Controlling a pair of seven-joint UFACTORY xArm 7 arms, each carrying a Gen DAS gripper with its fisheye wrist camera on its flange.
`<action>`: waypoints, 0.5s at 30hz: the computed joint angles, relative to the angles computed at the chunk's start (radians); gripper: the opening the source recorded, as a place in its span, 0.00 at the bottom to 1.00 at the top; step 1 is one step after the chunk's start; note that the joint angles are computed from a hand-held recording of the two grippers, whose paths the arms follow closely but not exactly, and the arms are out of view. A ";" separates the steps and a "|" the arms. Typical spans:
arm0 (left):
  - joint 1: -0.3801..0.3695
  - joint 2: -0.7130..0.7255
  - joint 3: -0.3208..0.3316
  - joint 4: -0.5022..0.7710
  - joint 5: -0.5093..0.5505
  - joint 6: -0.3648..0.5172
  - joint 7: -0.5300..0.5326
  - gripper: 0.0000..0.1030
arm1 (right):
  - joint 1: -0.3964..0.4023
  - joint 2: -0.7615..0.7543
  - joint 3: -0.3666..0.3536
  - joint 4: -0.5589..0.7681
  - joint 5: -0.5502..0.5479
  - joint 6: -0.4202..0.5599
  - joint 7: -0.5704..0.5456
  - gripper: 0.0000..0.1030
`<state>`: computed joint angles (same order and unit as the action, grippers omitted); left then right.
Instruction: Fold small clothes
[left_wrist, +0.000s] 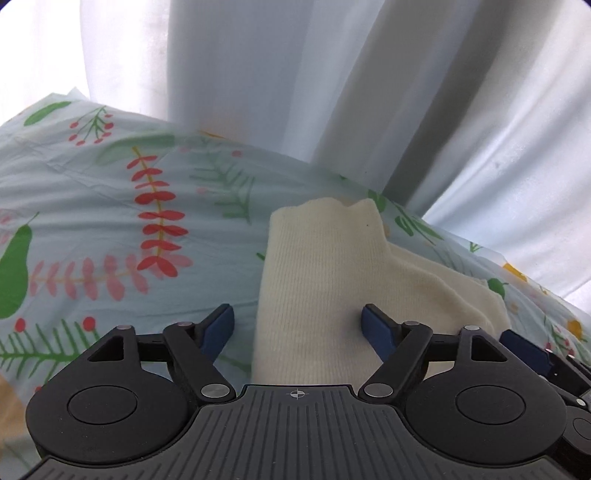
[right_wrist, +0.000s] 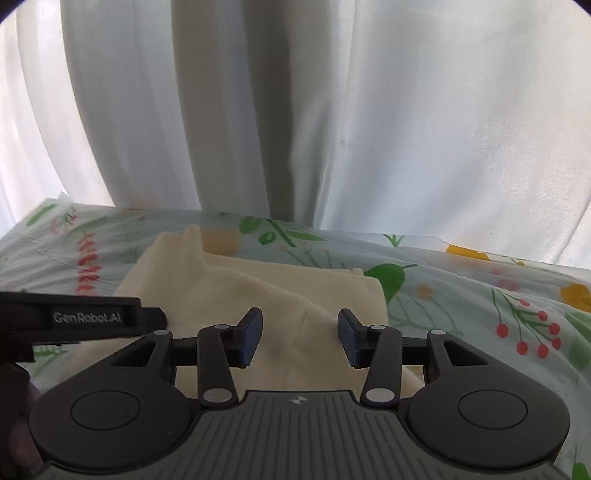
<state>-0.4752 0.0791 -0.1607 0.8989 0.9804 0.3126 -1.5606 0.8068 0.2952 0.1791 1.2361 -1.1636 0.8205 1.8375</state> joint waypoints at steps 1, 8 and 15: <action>-0.008 0.011 -0.001 0.016 0.029 0.019 -0.013 0.83 | 0.022 -0.002 -0.027 -0.014 -0.015 -0.002 0.027 0.47; -0.025 0.036 0.009 0.041 0.136 0.038 -0.075 0.90 | -0.020 -0.049 0.016 -0.093 -0.071 0.034 0.221 0.57; 0.012 -0.297 -0.012 -0.279 -0.227 -0.116 0.281 0.85 | 0.068 -0.139 0.102 -0.132 -0.055 0.189 0.134 0.62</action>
<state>-0.4630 -0.2180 -0.1729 0.6198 0.7529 0.1970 -1.2796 0.8751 0.1559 0.2813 1.1041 -1.2187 1.0091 1.9717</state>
